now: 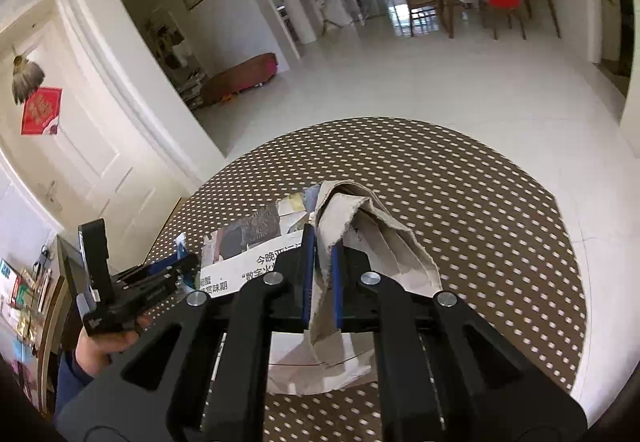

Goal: Collect trash
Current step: 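Grasp the newspaper bundle with the right tool while the left tool grasps the blue tube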

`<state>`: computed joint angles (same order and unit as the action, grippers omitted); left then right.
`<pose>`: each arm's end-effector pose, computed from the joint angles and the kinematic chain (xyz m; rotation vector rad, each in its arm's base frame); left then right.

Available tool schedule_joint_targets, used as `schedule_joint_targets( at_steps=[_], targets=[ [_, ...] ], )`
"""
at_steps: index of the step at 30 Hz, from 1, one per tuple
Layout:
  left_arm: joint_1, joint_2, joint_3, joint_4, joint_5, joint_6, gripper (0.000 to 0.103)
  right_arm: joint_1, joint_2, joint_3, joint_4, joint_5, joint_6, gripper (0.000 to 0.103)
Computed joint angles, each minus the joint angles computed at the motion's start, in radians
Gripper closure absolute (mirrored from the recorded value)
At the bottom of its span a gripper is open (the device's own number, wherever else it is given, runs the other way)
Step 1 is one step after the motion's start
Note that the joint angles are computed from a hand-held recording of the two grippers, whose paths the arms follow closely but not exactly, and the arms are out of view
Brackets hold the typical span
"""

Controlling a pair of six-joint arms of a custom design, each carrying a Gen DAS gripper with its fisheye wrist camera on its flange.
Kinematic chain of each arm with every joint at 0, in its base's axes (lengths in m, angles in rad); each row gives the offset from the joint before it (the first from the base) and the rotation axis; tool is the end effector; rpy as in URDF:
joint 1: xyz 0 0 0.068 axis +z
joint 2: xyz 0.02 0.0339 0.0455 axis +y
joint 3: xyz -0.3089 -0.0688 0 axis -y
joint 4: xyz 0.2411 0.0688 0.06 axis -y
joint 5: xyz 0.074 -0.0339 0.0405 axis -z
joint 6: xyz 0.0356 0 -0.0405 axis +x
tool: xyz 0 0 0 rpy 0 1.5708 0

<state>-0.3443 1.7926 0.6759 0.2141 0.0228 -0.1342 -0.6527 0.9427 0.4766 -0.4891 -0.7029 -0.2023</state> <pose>0.2967 -0.1073 0.1385 0.2706 2.4730 -0.2322 0.1246 -0.0663 0.2261 0.2489 2.2707 0.4580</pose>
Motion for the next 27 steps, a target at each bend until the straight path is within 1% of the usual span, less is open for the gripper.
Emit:
schedule_joint_targets(
  at_steps=[1,2,4,7,9,13,15,16,17,19,21,22,24,27],
  targets=[
    [-0.008,-0.008,0.0,0.001,-0.004,-0.002,0.092,-0.06,0.008,0.003,-0.028,-0.029,-0.048,0.095],
    [-0.019,-0.025,-0.009,0.011,-0.011,-0.001,0.092,-0.086,0.021,0.007,-0.034,-0.042,-0.067,0.095],
    [-0.034,-0.055,-0.014,0.01,-0.013,-0.003,0.093,-0.185,0.049,0.021,-0.084,-0.09,-0.155,0.095],
    [-0.064,-0.114,-0.029,0.018,-0.034,-0.009,0.093,-0.341,0.116,0.057,-0.175,-0.157,-0.318,0.095],
    [-0.079,-0.146,-0.026,0.006,-0.044,-0.014,0.093,-0.401,0.139,0.077,-0.213,-0.177,-0.373,0.095],
    [-0.132,-0.207,-0.004,-0.036,-0.064,-0.04,0.093,-0.543,0.205,0.128,-0.319,-0.218,-0.538,0.095],
    [-0.168,-0.229,0.005,-0.05,-0.074,-0.049,0.093,-0.589,0.229,0.15,-0.343,-0.23,-0.577,0.095],
    [-0.188,-0.237,0.01,-0.055,-0.081,-0.053,0.093,-0.587,0.221,0.152,-0.339,-0.229,-0.563,0.095],
    [-0.22,-0.245,0.02,-0.062,-0.09,-0.061,0.093,-0.61,0.234,0.161,-0.35,-0.234,-0.584,0.095],
    [-0.26,-0.246,0.028,-0.063,-0.095,-0.071,0.093,-0.641,0.248,0.177,-0.365,-0.241,-0.605,0.095],
    [-0.315,-0.239,0.048,-0.067,-0.105,-0.095,0.093,-0.693,0.27,0.197,-0.397,-0.25,-0.655,0.095],
    [-0.347,-0.232,0.063,-0.069,-0.107,-0.107,0.093,-0.735,0.295,0.216,-0.424,-0.256,-0.7,0.095],
    [-0.421,-0.206,0.097,-0.072,-0.131,-0.122,0.093,-0.784,0.311,0.23,-0.455,-0.261,-0.75,0.095],
    [-0.519,-0.149,0.158,-0.071,-0.15,-0.147,0.093,-0.899,0.386,0.293,-0.524,-0.266,-0.865,0.095]
  ],
)
